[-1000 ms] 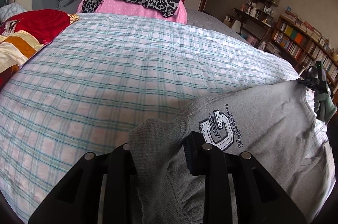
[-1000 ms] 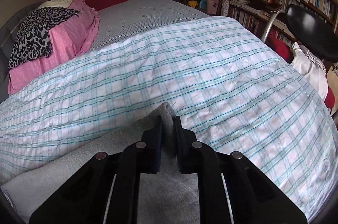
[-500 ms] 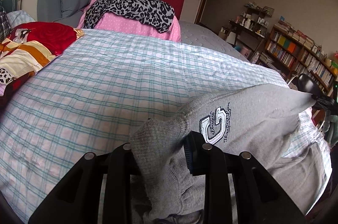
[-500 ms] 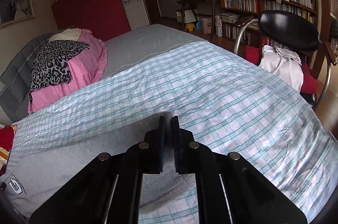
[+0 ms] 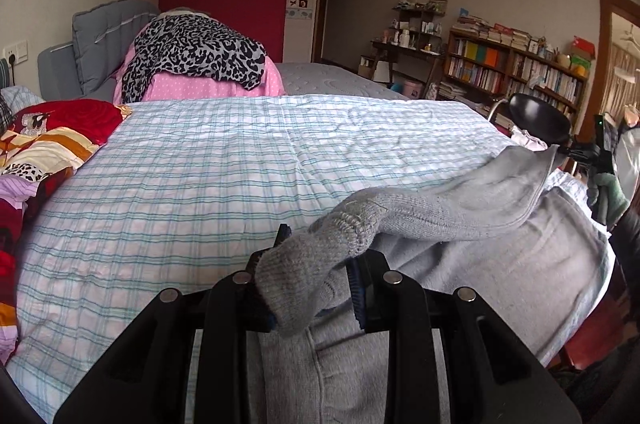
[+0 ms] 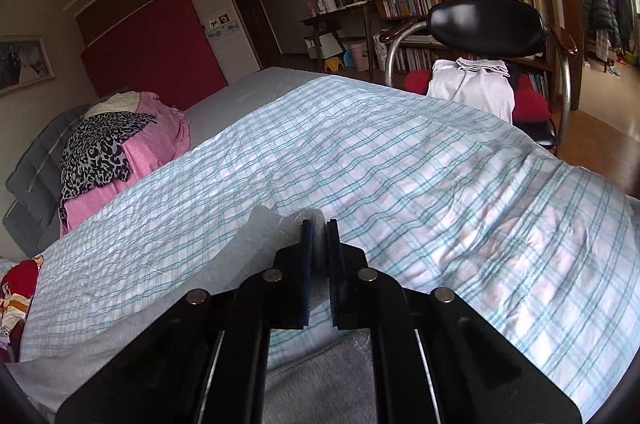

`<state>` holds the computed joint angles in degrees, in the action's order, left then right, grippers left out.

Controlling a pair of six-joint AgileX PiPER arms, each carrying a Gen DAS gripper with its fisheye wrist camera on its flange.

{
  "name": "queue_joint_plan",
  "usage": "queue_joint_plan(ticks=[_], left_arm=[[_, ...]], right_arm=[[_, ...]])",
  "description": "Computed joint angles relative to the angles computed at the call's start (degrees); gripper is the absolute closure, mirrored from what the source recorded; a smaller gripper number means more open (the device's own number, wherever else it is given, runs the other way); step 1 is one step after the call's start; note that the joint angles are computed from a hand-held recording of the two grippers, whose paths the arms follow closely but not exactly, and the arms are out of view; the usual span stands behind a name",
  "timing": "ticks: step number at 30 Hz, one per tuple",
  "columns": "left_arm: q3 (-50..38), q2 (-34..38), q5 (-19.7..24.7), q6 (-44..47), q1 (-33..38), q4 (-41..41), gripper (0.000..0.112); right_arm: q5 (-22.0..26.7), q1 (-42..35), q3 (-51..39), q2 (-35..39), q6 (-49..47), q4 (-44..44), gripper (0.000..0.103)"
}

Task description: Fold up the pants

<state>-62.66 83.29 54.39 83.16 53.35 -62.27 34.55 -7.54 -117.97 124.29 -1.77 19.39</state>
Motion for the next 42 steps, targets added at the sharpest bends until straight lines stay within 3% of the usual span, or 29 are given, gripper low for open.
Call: queue_joint_plan(ticks=[5,8,14,18,19,26,32,34,35,36,38,42], left_arm=[[8.45,-6.03,0.88,10.27,2.57,-2.95,0.085],[10.58,-6.88,1.35,12.65,3.6,-3.22,0.084],[11.96,-5.78,0.94,12.01,4.33,-3.06,0.083],[12.32,-5.75,1.17,12.23,4.78,-3.43,0.083],[12.38,-5.8,1.2,12.21,4.83,-3.48,0.083],[12.25,-5.58,1.86,11.94,5.41,-3.45,0.082],[12.04,-5.02,2.87,12.97,6.28,-3.56,0.081],[11.85,-4.65,3.23,13.29,6.63,-3.69,0.081],[11.86,-4.53,3.43,13.53,6.94,-3.75,0.081],[11.76,-4.36,3.49,13.52,7.0,-3.77,0.081],[11.63,-4.22,3.44,13.42,6.98,-3.69,0.081],[11.04,-3.8,3.21,13.01,6.71,-3.46,0.08]], right_arm=[[-11.02,-1.16,19.15,-9.73,-4.69,3.21,0.096],[-12.32,-2.95,23.7,-11.69,-8.17,6.57,0.096],[-6.53,-6.32,25.78,-11.27,-15.58,17.75,0.092],[-0.38,-7.53,24.34,-10.08,-17.54,24.96,0.065],[0.65,-7.59,23.98,-9.91,-17.48,26.1,0.062],[10.03,-5.85,14.55,-4.18,-9.68,26.07,0.061],[14.72,-3.09,2.75,3.47,-0.2,20.59,0.061],[16.15,-2.4,-1.83,6.28,4.65,17.28,0.061],[16.47,-2.14,-3.23,7.14,6.14,16.31,0.069],[16.51,-1.65,-4.59,7.69,7.87,14.02,0.084],[16.17,-0.71,-6.23,7.91,9.59,10.03,0.095],[12.0,-0.01,-3.48,3.99,6.39,8.14,0.098]])
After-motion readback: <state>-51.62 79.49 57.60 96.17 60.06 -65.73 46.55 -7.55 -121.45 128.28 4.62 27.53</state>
